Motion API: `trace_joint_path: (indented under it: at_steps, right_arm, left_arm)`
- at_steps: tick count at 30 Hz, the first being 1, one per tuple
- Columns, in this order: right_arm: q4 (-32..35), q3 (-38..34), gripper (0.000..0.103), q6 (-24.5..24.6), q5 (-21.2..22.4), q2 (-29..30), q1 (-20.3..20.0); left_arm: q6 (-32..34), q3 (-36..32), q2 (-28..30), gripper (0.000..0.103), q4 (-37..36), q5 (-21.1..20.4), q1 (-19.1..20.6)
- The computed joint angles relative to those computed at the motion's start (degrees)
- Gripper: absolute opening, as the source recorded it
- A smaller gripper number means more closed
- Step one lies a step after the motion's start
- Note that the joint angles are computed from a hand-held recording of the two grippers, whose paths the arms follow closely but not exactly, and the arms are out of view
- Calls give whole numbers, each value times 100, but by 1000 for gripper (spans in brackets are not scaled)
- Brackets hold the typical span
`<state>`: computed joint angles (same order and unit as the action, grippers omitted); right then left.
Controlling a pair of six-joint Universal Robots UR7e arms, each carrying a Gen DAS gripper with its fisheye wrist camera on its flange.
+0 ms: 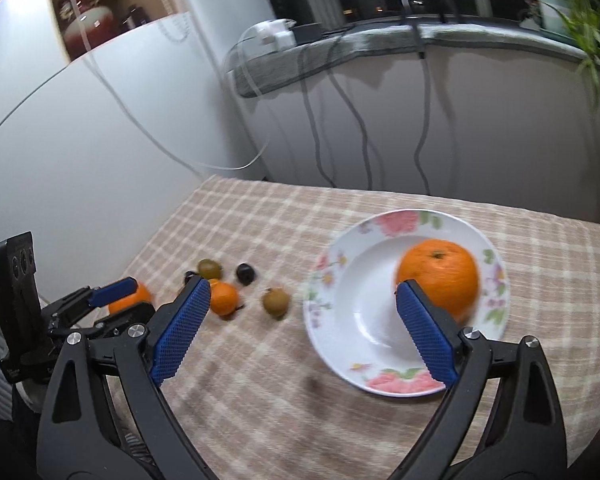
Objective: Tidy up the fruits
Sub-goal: 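Withdraw the right tool and move it to the second large orange, then grasp the second large orange with the right gripper and lift it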
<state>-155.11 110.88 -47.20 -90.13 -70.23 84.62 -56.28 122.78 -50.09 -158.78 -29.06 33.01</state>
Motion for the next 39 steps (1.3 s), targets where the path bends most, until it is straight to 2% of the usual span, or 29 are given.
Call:
trace_joint_path:
  at_steps: [8, 12, 16, 20, 27, 36, 39]
  right_arm:
    - [178, 148, 96, -246, 45, 115, 255]
    - [317, 174, 96, -315, 47, 226, 379]
    - [460, 192, 96, -407, 35, 348, 510]
    - [620, 198, 96, -461, 26, 531, 669]
    - [849, 144, 96, -377, 24, 937, 890]
    - [1171, 13, 96, -204, -31, 1454, 1082]
    - [1382, -80, 93, -94, 16, 1607, 1094]
  left_arm:
    - [-1821, 602, -664, 74, 1494, 196, -236]
    - [-2523, 806, -906, 74, 2026, 185, -304]
    - [-2941, 985, -1099, 74, 2277, 161, -306]
    - [-2963, 1198, -1201, 74, 1986, 89, -260]
    - [-2587, 1506, -1231, 74, 1003, -48, -111]
    - [-2182, 1631, -1140, 74, 307, -184, 7]
    - [-2074, 1630, -1093, 74, 175, -212, 44]
